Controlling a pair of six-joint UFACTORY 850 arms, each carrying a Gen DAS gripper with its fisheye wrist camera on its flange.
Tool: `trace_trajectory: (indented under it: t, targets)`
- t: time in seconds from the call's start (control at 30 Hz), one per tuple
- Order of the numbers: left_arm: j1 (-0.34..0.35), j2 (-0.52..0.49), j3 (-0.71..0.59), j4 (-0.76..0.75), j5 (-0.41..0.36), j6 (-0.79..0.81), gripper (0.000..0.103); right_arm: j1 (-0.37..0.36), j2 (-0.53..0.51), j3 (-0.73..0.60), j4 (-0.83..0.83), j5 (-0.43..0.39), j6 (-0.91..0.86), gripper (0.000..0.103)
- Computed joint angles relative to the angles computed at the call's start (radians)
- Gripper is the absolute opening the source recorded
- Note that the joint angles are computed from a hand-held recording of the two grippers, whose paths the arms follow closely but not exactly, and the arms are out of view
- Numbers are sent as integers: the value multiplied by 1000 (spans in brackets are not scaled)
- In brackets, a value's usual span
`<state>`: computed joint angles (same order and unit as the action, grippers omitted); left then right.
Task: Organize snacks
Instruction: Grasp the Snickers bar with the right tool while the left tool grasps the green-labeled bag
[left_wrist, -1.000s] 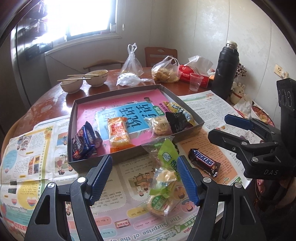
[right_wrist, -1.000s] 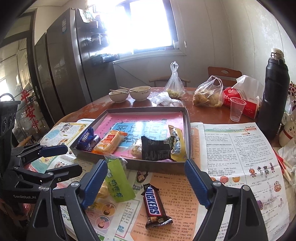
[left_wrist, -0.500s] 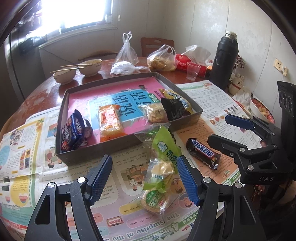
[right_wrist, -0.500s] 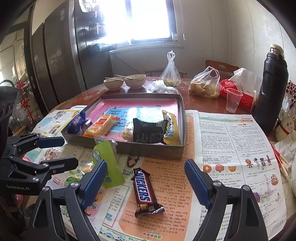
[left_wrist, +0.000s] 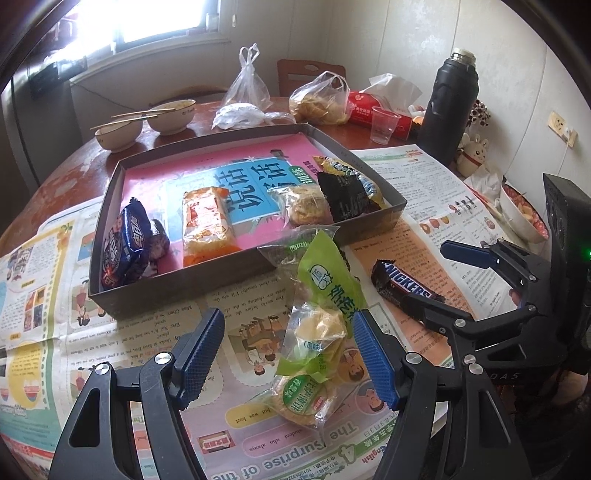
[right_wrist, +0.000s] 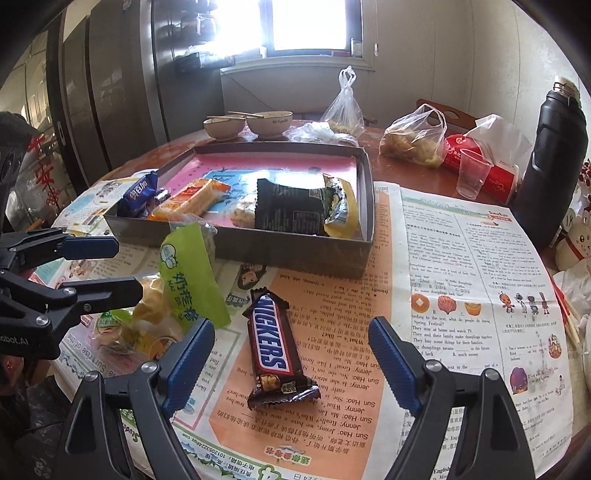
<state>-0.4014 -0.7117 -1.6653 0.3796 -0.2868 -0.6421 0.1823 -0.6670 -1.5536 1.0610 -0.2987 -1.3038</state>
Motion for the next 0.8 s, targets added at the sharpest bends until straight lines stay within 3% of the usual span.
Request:
trace_trajectory:
  t: [0.2, 0.63, 0.8]
  targets:
    - [0, -14, -15, -36, -10, 37, 74, 4, -18, -15, -87, -7, 70, 81]
    - [-1, -43, -47, -84, -39, 100, 74, 9, -20, -16, -115, -35, 58, 68]
    - [1, -57, -66, -107, -51, 126, 74, 11, -25, -20, -140, -41, 71, 55]
